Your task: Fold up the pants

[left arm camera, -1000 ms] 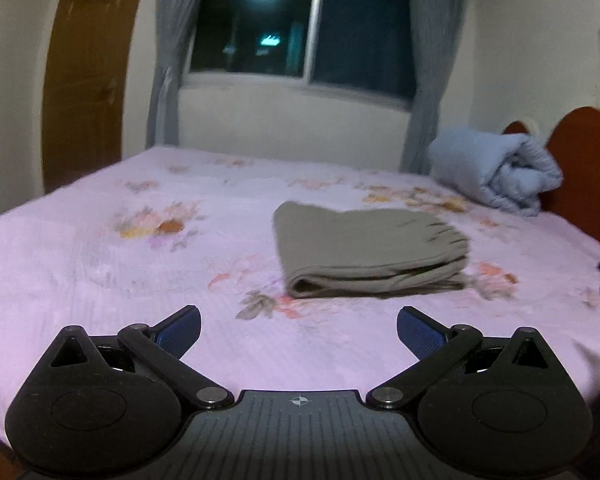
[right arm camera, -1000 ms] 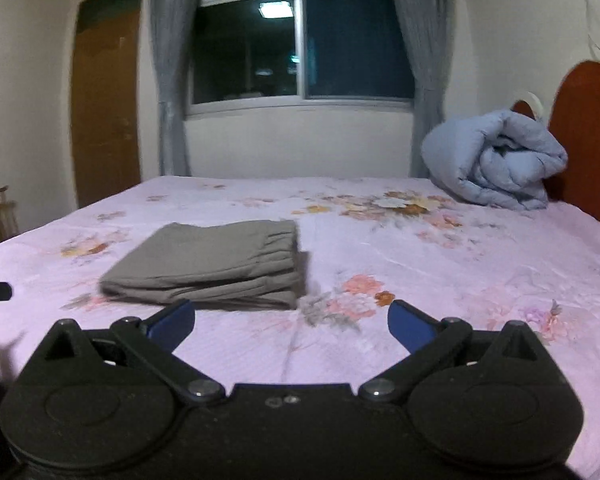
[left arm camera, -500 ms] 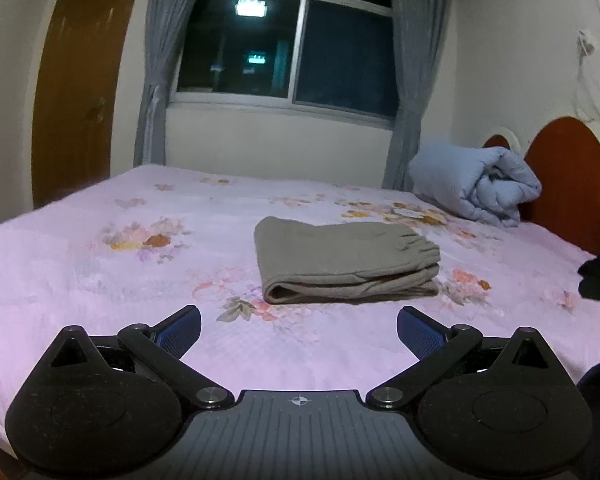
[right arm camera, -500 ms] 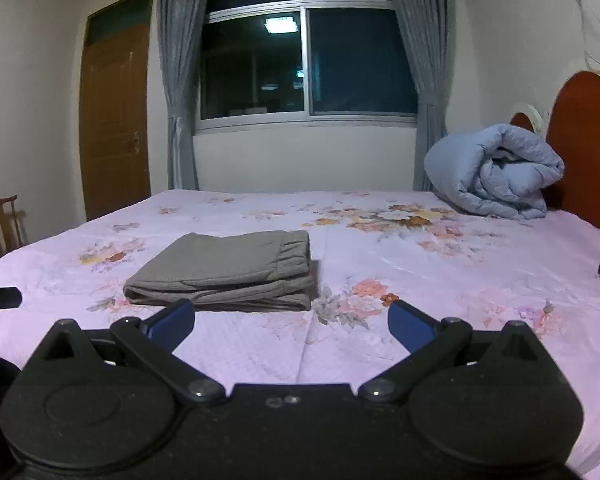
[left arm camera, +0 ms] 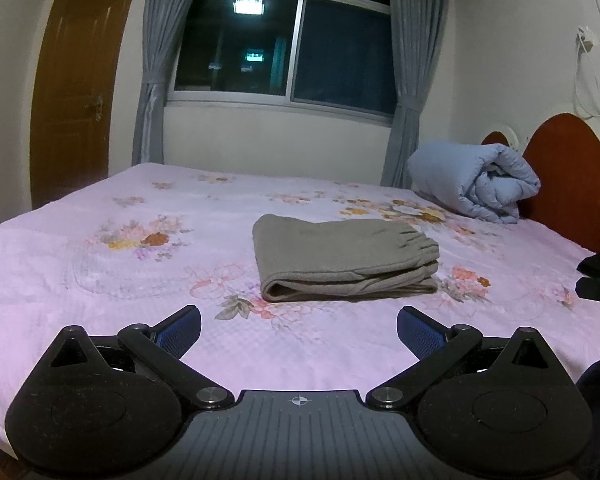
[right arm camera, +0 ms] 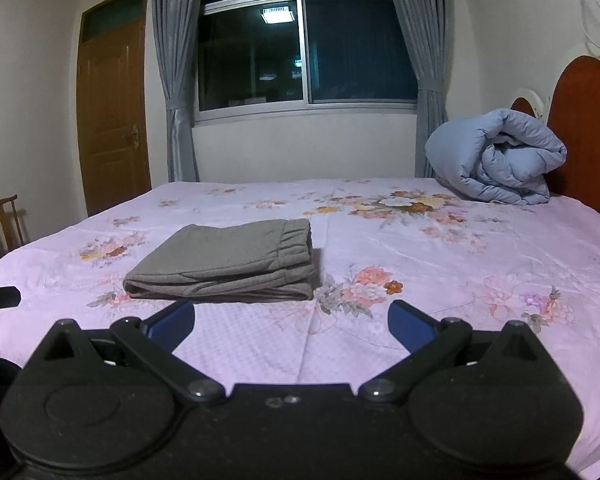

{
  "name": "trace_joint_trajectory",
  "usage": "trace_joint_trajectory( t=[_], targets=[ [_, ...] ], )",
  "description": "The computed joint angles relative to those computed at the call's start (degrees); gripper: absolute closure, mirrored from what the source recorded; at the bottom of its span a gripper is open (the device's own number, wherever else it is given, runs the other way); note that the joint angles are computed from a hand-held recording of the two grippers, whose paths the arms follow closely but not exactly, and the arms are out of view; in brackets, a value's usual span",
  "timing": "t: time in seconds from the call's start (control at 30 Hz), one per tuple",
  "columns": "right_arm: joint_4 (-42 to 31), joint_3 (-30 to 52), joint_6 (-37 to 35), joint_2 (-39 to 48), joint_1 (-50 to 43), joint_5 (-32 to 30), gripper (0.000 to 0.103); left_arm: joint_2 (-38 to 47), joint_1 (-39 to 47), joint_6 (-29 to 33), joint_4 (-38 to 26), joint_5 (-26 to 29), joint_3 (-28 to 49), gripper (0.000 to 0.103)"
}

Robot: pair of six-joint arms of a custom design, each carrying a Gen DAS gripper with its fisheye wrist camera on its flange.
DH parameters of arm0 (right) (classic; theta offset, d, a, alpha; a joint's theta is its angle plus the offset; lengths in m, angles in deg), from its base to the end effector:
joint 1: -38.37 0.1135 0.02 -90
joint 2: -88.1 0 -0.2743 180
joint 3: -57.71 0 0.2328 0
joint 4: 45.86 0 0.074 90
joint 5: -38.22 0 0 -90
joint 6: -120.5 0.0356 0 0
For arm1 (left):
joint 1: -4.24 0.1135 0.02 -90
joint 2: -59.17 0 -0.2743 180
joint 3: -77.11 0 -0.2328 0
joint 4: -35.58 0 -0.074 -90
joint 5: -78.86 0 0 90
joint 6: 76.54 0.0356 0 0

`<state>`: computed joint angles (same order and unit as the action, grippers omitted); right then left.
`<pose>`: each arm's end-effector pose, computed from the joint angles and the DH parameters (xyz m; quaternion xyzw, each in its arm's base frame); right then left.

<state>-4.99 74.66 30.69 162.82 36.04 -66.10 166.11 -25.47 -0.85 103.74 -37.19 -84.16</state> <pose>0.1759 0.0017 0.1496 -0.0567 0.7985 0.0891 0.5926 0.1873 -0.0889 0.1069 -0.0211 0.8084 -0.0381 0.5870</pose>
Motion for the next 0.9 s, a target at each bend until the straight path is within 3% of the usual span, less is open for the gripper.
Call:
trace_joint_trajectory(
  t=[0.9],
  targets=[
    [-0.9,0.0,0.1,-0.5,0.5,0.5,0.006,0.3,0.0,0.5,-0.2,0.2,0.5,0.000]
  ],
)
